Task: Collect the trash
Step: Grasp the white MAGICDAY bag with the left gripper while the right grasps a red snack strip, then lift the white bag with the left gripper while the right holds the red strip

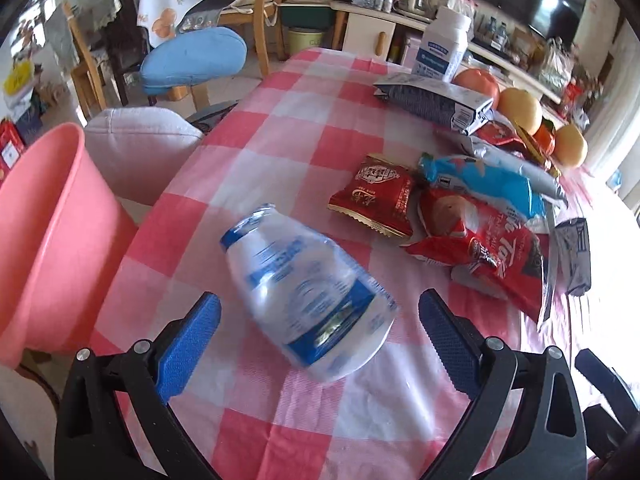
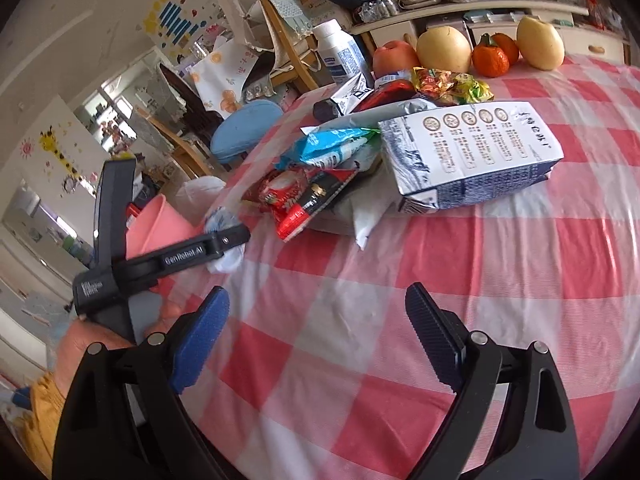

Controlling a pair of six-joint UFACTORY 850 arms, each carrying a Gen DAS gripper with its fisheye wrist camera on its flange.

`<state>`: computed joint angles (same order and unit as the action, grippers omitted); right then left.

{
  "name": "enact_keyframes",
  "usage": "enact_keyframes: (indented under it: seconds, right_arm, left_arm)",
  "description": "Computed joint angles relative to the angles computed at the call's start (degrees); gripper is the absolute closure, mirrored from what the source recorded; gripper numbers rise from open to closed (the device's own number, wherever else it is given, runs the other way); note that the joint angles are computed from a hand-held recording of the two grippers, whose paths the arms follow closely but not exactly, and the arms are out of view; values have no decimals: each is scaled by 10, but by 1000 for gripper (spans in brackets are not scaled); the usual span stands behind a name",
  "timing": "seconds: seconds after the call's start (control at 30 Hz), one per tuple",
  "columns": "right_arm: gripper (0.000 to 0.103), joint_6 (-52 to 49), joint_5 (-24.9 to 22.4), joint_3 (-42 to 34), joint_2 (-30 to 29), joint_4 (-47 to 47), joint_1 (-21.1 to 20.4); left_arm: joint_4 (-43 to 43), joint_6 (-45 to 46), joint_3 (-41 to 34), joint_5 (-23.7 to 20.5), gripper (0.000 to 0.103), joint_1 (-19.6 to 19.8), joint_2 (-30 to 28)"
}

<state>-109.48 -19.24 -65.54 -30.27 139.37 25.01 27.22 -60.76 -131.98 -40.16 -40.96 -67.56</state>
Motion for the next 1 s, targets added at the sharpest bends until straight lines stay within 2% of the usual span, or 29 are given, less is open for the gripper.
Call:
enact_keyframes:
  seconds: [0.07,0.1,0.17,0.27,0.3,0.37,0.5,0.6,0.67,0.7,0.77,0.83,0.93,0.97,1.0]
  right_arm:
    - [18,20,-13,-10,-7,-1,0]
    - [19,36,-19,-18,-14,-3,-1]
    - [26,68,-30,-35,-30,-4,-3]
    - [33,99,-44,-56,-49,0,-6]
    - [35,115,-48,-62,-56,1,-7]
    - [46,151,-61,-69,-65,-8,-10]
    - [48,182,-75,-84,-79,-3,-13]
    - [49,176,-93,-92,-88,14,-12]
    - [60,180,-78,-105,-95,6,-10]
    - [65,182,-66,-112,-99,3,-9]
    - [83,191,-63,-115,-105,2,-9]
    - [87,171,-70,-102,-101,25,-10]
    - [89,140,-64,-84,-87,42,-8]
    - [90,131,-63,-79,-82,44,-8]
    - [91,119,-58,-70,-73,45,-7]
  left_arm:
    - [2,-15,-1,1,9,1,-3]
    - [1,-23,1,4,19,2,-3]
    - [24,-54,2,3,27,1,-3]
    - [37,-65,-7,3,28,0,-9]
    - [45,-69,-8,3,31,-2,-10]
    - [50,-67,-8,7,35,-2,-11]
    - [66,-89,22,39,48,1,5]
    - [66,-107,62,85,56,6,26]
    - [51,-102,77,112,60,10,34]
    - [41,-96,84,125,61,12,37]
    - [9,-70,95,151,61,15,43]
    - [-30,-38,106,176,61,18,49]
    - [-42,-35,119,193,60,20,55]
    - [-51,-30,123,201,57,21,57]
    - [-62,-22,124,206,47,21,58]
